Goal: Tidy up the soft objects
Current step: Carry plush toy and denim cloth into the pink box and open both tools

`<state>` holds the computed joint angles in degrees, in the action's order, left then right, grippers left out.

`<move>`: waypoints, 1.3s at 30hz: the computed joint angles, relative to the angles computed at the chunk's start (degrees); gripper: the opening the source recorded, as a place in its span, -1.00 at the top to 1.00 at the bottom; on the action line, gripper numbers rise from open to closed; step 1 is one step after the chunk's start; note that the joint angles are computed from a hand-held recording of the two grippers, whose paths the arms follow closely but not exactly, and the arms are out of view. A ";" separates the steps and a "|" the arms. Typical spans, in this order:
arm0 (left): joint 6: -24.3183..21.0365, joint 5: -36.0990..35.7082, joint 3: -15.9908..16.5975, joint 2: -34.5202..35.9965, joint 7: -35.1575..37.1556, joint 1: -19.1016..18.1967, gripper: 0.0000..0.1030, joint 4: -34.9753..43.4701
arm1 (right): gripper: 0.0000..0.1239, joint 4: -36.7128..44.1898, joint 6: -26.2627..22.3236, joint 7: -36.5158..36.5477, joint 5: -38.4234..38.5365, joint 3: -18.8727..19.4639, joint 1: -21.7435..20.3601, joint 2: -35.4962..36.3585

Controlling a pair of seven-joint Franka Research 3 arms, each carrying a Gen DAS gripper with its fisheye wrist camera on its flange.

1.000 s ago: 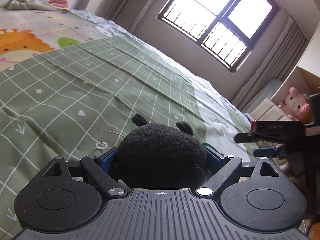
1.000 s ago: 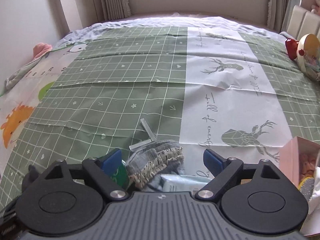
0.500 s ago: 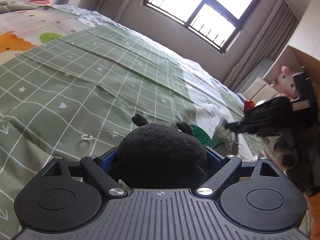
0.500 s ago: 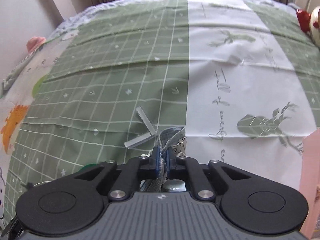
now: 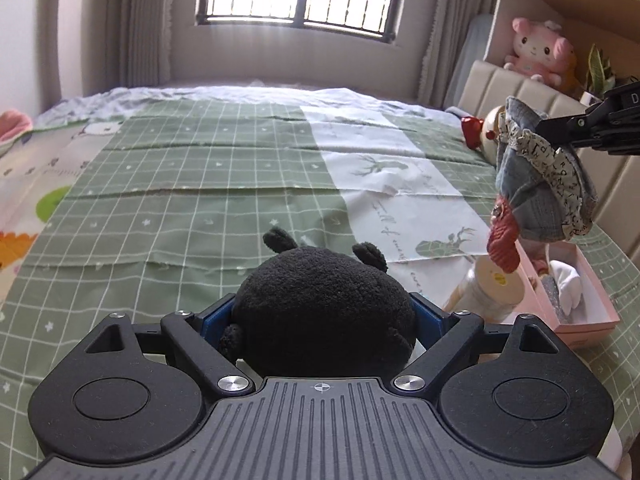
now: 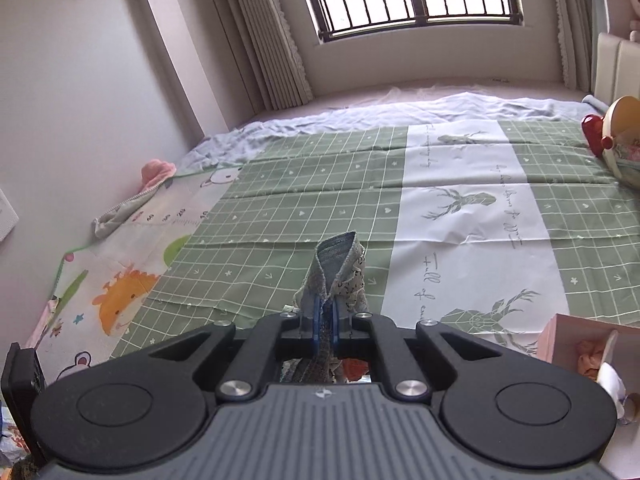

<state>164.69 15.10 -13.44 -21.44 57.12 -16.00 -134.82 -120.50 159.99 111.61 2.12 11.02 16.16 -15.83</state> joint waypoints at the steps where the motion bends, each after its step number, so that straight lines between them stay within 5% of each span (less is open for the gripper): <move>1: -0.83 0.94 -1.33 0.58 -0.45 0.18 -0.80 1.62 | 0.91 -1.73 0.54 -0.66 0.64 -0.89 0.04 -2.03; 8: -2.88 5.75 -7.29 11.59 -0.59 -4.20 -0.80 16.88 | 0.90 -15.52 2.85 -8.79 6.03 -6.30 -3.09 -18.18; 11: 1.38 -6.49 -6.26 19.98 10.82 -10.49 -0.80 23.79 | 0.90 -20.99 3.20 -11.97 7.29 -7.99 -6.05 -24.79; 14: 2.48 -20.38 -9.92 29.78 23.96 -12.36 -0.80 32.61 | 0.90 -24.94 3.16 -15.02 9.88 -10.77 -7.59 -29.39; 22: -5.01 -16.54 -14.84 52.53 28.29 -15.59 -0.81 53.87 | 0.90 -29.83 6.51 -21.91 15.66 -14.66 -10.81 -27.85; 25: -16.27 -14.15 -12.11 59.71 29.09 -19.11 -0.86 64.24 | 0.90 -29.91 9.05 -22.58 16.61 -13.74 -12.09 -23.51; 27: -17.51 -15.81 -11.12 62.01 27.57 -19.52 -0.87 66.87 | 0.90 -29.86 10.19 -24.16 18.10 -15.36 -10.60 -20.73; 29: -22.17 -9.78 -4.24 63.62 20.03 -24.34 -0.90 71.48 | 0.90 -29.55 10.80 -25.77 20.27 -17.22 -8.61 -18.10; 30: -22.78 -5.50 -1.27 63.99 17.96 -26.39 -0.90 72.39 | 0.90 -29.24 11.09 -26.53 21.36 -17.96 -7.72 -16.52; 33: -22.74 0.11 0.38 63.60 16.24 -27.47 -0.95 71.33 | 0.90 -28.23 11.70 -28.57 24.09 -19.08 -6.11 -12.60; 39: -16.52 2.94 -2.09 59.46 18.67 -24.79 -0.93 63.36 | 0.90 -24.94 10.89 -30.80 29.83 -19.27 -4.37 -5.93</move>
